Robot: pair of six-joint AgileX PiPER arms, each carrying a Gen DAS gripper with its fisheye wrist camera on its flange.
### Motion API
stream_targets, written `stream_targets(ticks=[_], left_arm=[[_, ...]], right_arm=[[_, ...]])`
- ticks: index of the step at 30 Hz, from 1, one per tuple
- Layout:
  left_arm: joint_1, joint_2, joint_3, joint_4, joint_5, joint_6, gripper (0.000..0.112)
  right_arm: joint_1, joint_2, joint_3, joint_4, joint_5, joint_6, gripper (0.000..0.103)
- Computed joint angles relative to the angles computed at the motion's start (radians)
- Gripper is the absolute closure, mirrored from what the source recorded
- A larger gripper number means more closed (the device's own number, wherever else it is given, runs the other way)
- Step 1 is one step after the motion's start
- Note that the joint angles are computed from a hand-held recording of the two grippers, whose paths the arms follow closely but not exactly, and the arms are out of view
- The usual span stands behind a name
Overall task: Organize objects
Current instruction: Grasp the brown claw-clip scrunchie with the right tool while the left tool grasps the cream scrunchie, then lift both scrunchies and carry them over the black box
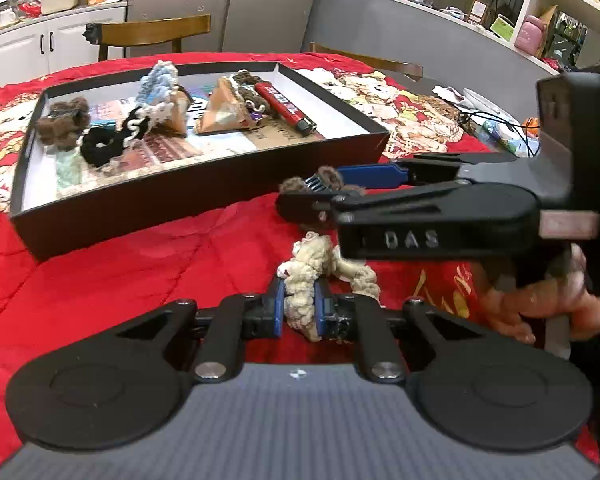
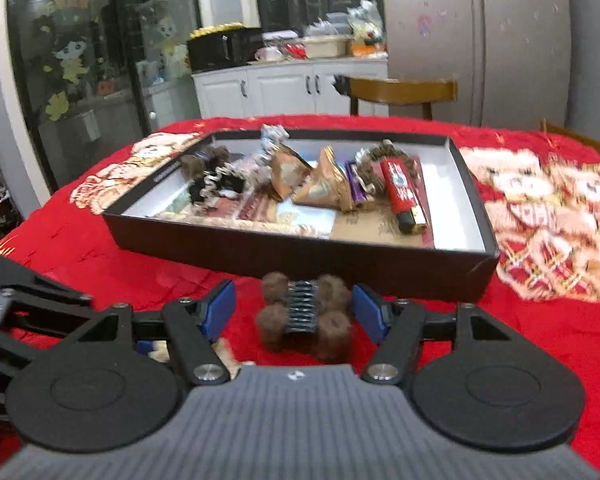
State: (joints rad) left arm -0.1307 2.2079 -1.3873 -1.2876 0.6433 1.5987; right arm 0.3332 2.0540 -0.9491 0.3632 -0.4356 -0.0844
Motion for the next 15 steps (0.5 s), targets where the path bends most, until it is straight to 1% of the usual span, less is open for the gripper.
stream_targets(ticks=[2, 4, 5, 6, 11, 15], left_arm=[[0.012, -0.006, 0.013, -0.005, 0.004, 0.012, 0.095], [0.024, -0.010, 0.018, -0.005, 0.008, 0.011, 0.094], [0.028, -0.012, 0.019, -0.007, 0.007, 0.011, 0.095], [0.030, -0.013, 0.018, -0.010, 0.004, 0.010, 0.095], [0.045, -0.020, 0.020, -0.040, -0.018, 0.023, 0.095], [0.053, -0.027, 0.019, -0.059, -0.018, 0.026, 0.095]], right_arm=[[-0.008, 0.009, -0.003, 0.000, 0.007, 0.010, 0.032], [-0.014, 0.017, -0.004, 0.009, 0.015, 0.000, 0.037], [-0.015, 0.019, -0.004, 0.007, 0.017, 0.001, 0.050], [-0.015, 0.020, -0.002, 0.009, 0.016, -0.002, 0.054], [0.020, 0.010, 0.027, 0.093, -0.043, -0.118, 0.056], [0.020, -0.015, 0.066, 0.041, -0.085, -0.072, 0.057]])
